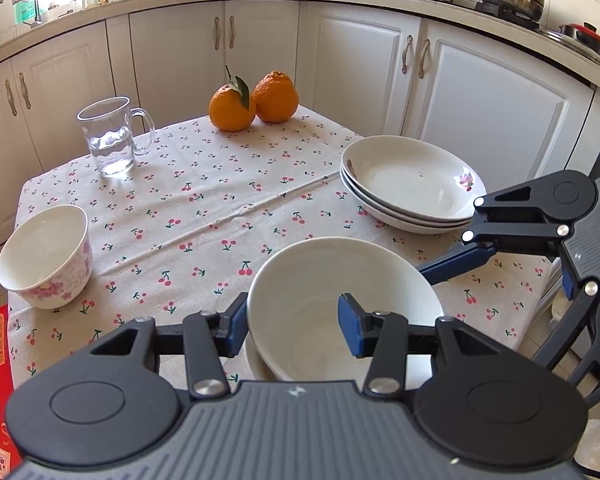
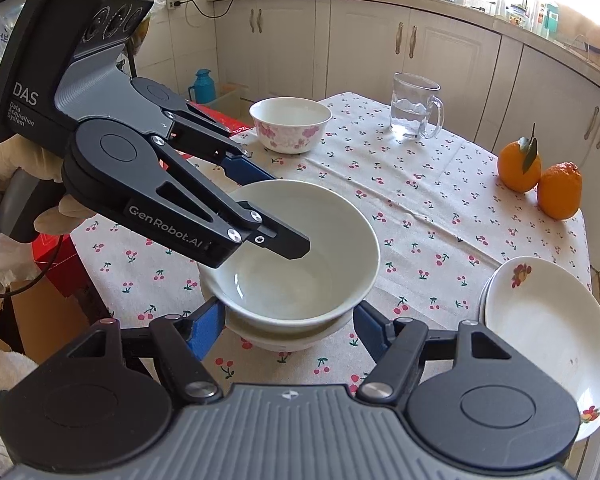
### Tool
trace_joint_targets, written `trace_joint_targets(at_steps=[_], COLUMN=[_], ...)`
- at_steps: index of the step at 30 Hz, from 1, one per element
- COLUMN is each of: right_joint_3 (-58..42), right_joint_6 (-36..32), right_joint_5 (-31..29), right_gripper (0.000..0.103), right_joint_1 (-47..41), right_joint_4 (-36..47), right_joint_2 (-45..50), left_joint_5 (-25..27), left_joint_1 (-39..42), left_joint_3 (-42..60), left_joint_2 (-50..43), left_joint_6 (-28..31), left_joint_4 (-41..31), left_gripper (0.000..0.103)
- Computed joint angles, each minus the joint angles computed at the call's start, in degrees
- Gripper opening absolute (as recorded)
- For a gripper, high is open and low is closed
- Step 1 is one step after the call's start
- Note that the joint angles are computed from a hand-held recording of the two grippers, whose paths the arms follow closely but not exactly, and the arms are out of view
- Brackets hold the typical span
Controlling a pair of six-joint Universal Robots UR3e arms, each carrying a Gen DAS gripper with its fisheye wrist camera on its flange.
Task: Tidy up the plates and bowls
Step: 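Carry the held bowl with the left tool over the other plain white bowl, then lower the bowl into the other white bowl and open the left tool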
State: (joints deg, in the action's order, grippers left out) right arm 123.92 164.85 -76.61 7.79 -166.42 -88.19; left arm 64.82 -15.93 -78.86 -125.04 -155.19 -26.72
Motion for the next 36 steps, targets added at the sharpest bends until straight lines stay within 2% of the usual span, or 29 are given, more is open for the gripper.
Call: trace_joint_targets(at_steps=[20,21,22,23,26,36], right_joint_3=[-0.09,0.15,0.65,1.3,2.12,2.24], right_joint_6=[-0.15,-0.25,-0.05,0.15,0.38,1.3], right_joint_5=[0.71,0.91,1.26,1.75,2.47,2.26], right_gripper=[0.077,0.08,0.09,0.097,0.103,0.103], right_joint_1=[-0.29,-0.32,-0.43,-0.58,-0.88,-0.19], right_joint_4=[0.03,-0.41,-1.16,-2.08,-3.44,-2.94], right_joint_2=[0.25,0.18,-0.06,-0.45,-1.19,-1.61], left_joint_5=[0.12,-0.2,-0.4,-0.39,0.02,-0.2], left_joint_1=[0.37,0.51,0.57,0.61,0.67,0.84], left_joint_3=[-1.35,-1.72,-2.33,-2.82,-4.81,-11.86], left_joint_2=[0.09,0.33,0.77,1.09,2.21,6.17], left_joint_6=[0.53,0.58,0.82,1.04,1.42,2.67], left_joint_4=[1.97,2.33,2.77,3.23,5.37,8.84], left_gripper=[0.047,0.051,0.052,0.058,0.078,0.081])
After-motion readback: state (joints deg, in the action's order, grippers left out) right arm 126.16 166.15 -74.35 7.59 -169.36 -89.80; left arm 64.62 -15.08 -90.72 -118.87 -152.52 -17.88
